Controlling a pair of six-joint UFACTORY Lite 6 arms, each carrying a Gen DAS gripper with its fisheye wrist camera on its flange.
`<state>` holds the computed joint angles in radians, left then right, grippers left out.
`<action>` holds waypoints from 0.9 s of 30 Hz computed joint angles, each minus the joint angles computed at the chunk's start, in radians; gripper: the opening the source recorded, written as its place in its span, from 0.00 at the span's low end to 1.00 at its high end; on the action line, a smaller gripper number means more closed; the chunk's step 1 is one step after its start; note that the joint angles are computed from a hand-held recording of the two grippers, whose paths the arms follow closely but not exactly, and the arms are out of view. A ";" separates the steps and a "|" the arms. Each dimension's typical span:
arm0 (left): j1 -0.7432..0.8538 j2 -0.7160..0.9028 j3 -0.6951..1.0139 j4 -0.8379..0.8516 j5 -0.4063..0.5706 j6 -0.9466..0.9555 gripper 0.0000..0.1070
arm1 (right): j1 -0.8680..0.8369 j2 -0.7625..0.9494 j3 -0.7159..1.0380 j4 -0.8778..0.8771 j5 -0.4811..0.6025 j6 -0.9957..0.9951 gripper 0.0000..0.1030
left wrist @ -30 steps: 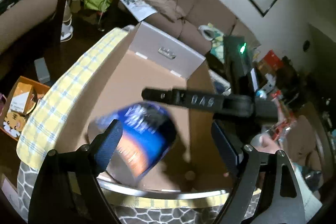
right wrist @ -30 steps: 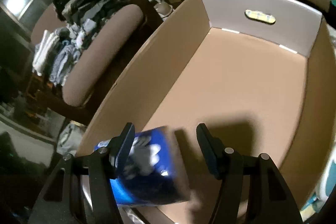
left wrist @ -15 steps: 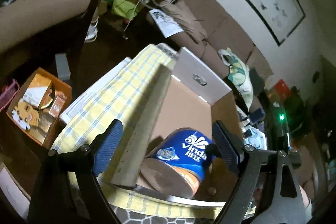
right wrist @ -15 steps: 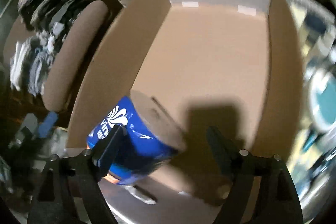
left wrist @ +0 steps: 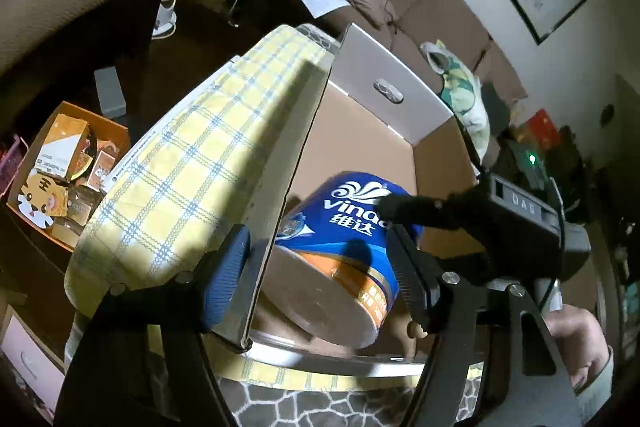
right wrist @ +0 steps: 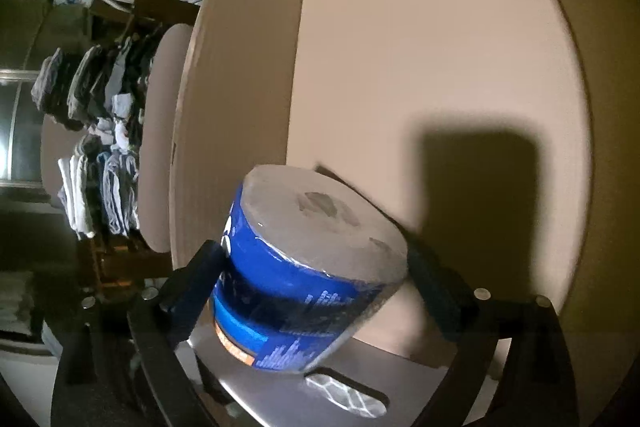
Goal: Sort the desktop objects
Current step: 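Lower the Vinda roll into the box and open the right gripper, then move the right gripper back over the items on the table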
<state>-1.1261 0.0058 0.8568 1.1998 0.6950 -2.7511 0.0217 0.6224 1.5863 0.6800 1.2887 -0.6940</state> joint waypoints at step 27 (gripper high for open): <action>-0.098 0.131 0.292 -0.071 0.154 0.303 0.96 | -0.178 -0.232 -0.033 0.016 0.084 -0.303 0.88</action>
<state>-1.2245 0.1372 1.1492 1.1287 0.8487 -2.4484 -0.1560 0.3908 1.5528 0.6959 1.3723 -0.9970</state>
